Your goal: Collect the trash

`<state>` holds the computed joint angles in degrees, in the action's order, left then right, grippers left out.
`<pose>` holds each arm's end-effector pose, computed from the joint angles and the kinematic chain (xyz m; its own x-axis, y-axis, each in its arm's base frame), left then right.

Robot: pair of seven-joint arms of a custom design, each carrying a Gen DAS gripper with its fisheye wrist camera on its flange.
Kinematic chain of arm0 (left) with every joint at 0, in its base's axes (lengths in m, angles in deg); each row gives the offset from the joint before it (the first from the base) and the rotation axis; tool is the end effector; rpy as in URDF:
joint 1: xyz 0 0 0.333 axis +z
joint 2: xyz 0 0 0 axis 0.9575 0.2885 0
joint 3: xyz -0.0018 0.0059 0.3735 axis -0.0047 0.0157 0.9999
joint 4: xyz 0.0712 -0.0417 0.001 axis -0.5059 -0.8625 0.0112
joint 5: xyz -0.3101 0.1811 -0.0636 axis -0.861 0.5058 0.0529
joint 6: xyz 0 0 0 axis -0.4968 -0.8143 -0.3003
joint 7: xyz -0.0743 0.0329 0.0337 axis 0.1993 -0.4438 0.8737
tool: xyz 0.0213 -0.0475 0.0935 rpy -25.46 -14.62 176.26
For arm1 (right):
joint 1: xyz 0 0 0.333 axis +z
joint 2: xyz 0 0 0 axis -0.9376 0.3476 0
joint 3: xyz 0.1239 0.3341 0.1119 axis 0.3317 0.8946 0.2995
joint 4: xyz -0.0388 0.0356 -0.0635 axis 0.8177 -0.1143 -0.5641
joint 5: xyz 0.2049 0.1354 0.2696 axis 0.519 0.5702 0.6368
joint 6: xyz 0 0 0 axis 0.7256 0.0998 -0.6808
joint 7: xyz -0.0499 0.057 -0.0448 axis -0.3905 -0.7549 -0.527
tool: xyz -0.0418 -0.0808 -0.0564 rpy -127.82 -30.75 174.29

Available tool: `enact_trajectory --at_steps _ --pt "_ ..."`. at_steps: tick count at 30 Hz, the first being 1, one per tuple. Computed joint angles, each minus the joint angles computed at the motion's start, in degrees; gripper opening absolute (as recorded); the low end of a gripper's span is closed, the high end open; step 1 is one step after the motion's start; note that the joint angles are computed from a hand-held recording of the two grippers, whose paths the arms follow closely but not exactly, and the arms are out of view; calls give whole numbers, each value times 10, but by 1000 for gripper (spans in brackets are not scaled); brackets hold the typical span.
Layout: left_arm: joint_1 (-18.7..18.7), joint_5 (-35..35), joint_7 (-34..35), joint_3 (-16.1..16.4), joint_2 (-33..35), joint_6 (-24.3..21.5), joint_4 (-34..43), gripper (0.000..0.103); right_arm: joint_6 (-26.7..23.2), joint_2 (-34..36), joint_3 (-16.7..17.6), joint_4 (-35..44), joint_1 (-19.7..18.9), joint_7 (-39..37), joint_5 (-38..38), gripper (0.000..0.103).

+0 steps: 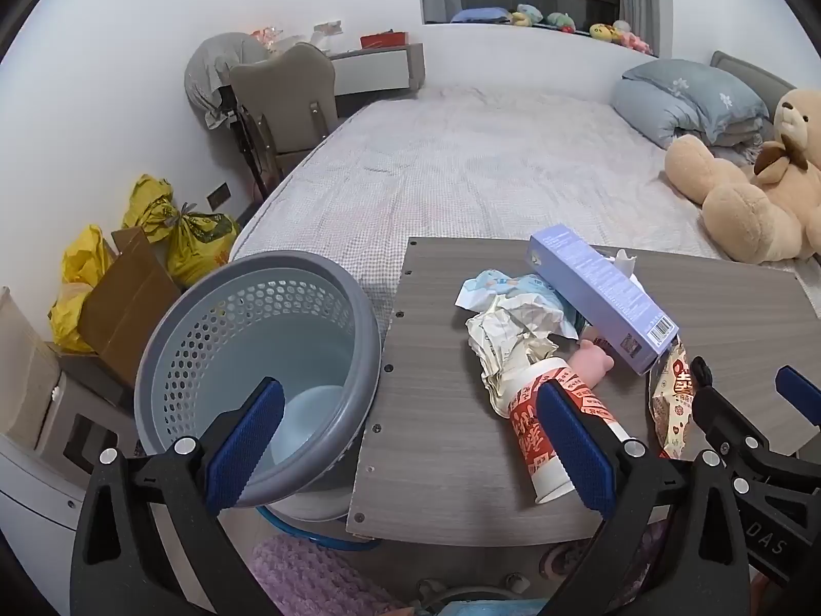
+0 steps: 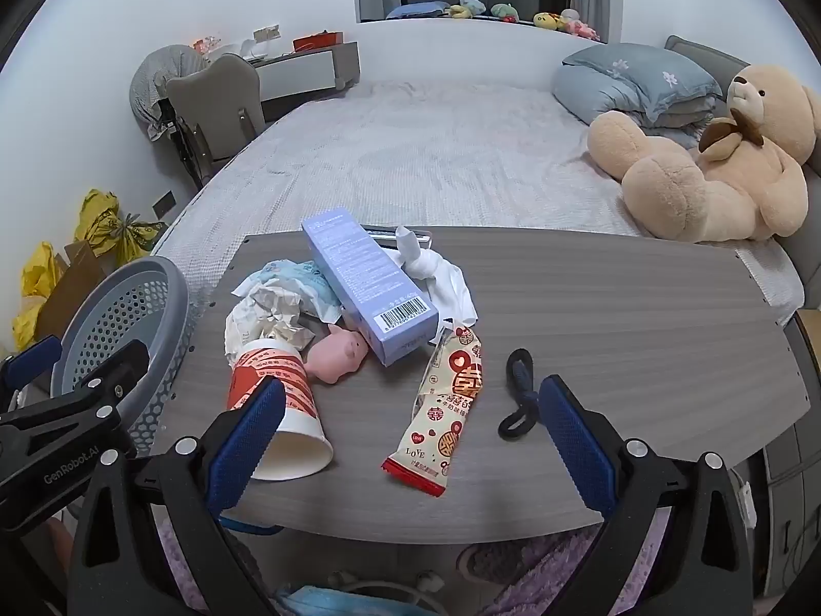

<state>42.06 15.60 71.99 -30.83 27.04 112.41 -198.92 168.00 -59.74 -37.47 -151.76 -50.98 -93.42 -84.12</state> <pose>0.6285 -0.2361 0.4075 -0.3462 -0.9334 -0.0937 -0.6555 0.3122 -0.6876 0.5389 0.2006 0.3954 -0.4207 -0.9057 -0.0521 -0.6637 0.3464 -0.6629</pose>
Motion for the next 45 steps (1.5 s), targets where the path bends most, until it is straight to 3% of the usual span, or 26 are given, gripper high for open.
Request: enact_trajectory --at_steps 10,19,21,27,45 --pt "-10 10 -10 10 -7 -9 1 97 -6 -3 3 -2 2 6 -5 94" --pt "-5 18 -18 6 -13 -5 -7 97 -10 -7 4 -4 2 1 -1 95" --pt "15 14 -8 -12 -15 7 -18 97 -12 -6 6 -3 3 -2 2 95" --pt "24 1 6 -21 -14 7 -19 97 -16 0 6 0 8 3 -1 95" --pt "20 -15 20 -18 -10 7 -16 97 -19 2 3 5 9 -1 4 94"
